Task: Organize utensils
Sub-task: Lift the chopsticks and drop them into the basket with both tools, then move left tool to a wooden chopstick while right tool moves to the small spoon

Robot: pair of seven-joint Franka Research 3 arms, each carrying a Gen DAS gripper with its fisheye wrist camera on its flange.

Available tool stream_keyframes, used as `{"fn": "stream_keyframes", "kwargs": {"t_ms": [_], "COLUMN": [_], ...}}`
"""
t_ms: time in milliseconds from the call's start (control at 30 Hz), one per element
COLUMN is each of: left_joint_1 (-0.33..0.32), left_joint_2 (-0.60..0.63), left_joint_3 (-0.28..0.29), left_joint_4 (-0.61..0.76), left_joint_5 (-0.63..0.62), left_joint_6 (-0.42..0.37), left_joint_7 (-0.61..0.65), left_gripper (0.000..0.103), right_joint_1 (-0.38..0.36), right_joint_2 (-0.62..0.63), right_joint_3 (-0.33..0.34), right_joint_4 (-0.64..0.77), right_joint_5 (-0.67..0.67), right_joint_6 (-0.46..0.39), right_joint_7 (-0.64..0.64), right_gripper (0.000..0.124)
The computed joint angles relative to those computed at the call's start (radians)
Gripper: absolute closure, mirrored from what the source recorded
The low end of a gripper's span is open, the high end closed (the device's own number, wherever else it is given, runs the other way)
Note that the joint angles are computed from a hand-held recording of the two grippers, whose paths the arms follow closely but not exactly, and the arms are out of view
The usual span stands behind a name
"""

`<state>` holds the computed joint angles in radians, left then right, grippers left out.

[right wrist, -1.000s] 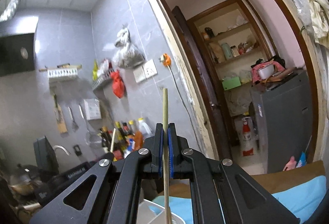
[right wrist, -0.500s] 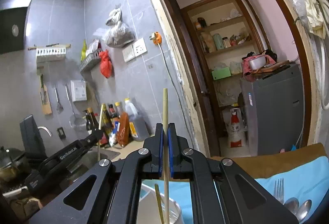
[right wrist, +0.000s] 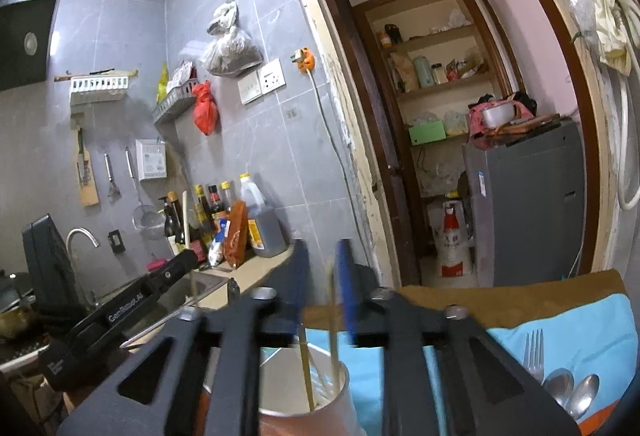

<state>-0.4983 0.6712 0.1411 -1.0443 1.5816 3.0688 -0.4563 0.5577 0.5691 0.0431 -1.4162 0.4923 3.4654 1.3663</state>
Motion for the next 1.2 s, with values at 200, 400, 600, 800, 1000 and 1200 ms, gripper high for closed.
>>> {"fn": "stream_keyframes", "kwargs": {"t_ms": [200, 400, 600, 800, 1000, 1200], "left_joint_1": [0.010, -0.020, -0.088, -0.157, -0.211, -0.236], "left_joint_2": [-0.063, -0.127, -0.154, -0.127, -0.064, 0.034], "left_joint_3": [-0.052, -0.084, -0.092, -0.102, -0.121, -0.143], "left_joint_4": [-0.101, -0.167, -0.155, -0.082, -0.006, 0.084], "left_joint_5": [-0.166, -0.308, -0.372, -0.357, -0.388, -0.528], "left_joint_6": [0.013, -0.037, -0.143, -0.249, -0.313, -0.359], "left_joint_7": [0.201, 0.371, 0.472, 0.484, 0.548, 0.687], "left_gripper": [0.082, 0.057, 0.023, 0.005, 0.004, 0.004], "right_joint_1": [-0.079, -0.071, -0.060, -0.009, -0.058, -0.129], "right_joint_2": [-0.071, -0.179, -0.312, -0.429, -0.514, -0.561], "right_joint_3": [0.085, 0.055, 0.014, -0.041, -0.004, 0.045], "right_joint_4": [-0.091, -0.209, -0.352, -0.464, -0.567, -0.653], "right_joint_5": [-0.049, -0.021, 0.040, 0.245, 0.343, 0.394], "right_joint_6": [0.017, 0.033, 0.055, 0.071, 0.076, 0.079], "right_joint_7": [0.050, 0.067, 0.020, -0.192, -0.335, -0.392], "right_gripper": [0.097, 0.066, 0.040, 0.021, 0.021, 0.021]}}
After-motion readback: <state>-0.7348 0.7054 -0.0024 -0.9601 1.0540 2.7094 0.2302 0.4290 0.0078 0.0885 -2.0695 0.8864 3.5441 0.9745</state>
